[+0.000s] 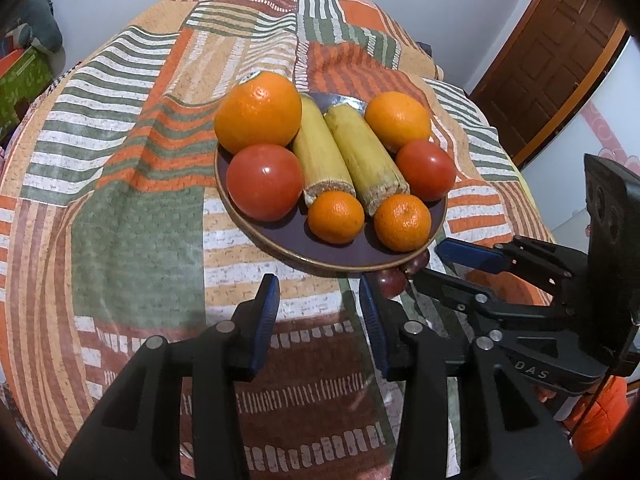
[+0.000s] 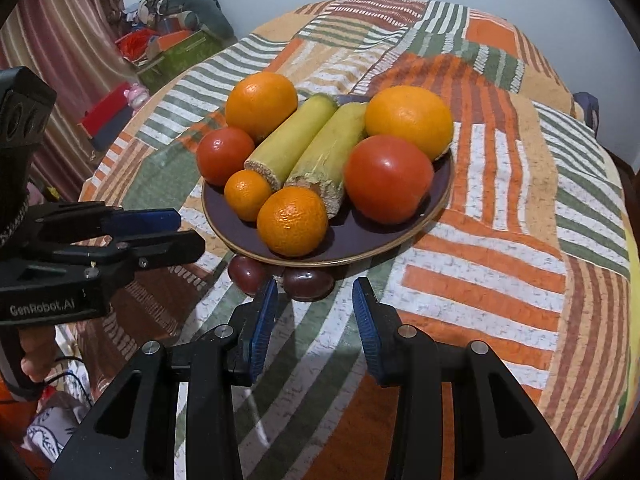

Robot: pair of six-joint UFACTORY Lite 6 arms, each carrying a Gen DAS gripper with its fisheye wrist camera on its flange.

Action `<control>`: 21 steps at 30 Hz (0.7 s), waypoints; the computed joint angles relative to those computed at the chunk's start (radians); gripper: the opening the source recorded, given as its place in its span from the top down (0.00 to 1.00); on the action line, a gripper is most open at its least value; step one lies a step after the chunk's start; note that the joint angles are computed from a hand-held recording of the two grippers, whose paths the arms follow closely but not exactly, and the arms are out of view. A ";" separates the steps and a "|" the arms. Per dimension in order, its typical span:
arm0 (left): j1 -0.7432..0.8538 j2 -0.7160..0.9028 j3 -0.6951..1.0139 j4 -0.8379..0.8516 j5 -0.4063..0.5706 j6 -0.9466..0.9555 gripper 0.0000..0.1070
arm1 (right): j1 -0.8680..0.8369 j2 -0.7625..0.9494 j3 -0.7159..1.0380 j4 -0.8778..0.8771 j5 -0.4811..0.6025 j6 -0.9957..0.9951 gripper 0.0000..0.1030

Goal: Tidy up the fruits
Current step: 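Open both grippers to release the mandarins and pull back, then move the right gripper to a dark red grape while the left gripper approaches another grape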

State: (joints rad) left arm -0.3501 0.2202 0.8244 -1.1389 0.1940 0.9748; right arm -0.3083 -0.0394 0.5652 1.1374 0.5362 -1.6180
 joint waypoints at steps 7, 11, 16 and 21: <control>-0.009 0.015 0.007 0.011 0.006 -0.013 0.61 | 0.025 0.026 0.004 0.054 -0.030 -0.063 0.66; -0.026 0.016 0.010 0.032 0.007 -0.036 0.61 | 0.015 0.033 -0.001 0.082 -0.007 -0.111 0.73; -0.055 0.021 0.020 0.066 0.008 -0.076 0.61 | 0.001 0.024 -0.002 0.065 0.012 -0.097 0.74; -0.076 0.035 0.036 0.045 0.024 -0.059 0.61 | -0.037 -0.031 -0.026 0.039 0.033 -0.092 0.74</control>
State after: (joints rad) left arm -0.4256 0.2548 0.8606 -1.0936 0.2178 0.9153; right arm -0.3448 -0.0706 0.5396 1.1759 0.5692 -1.7099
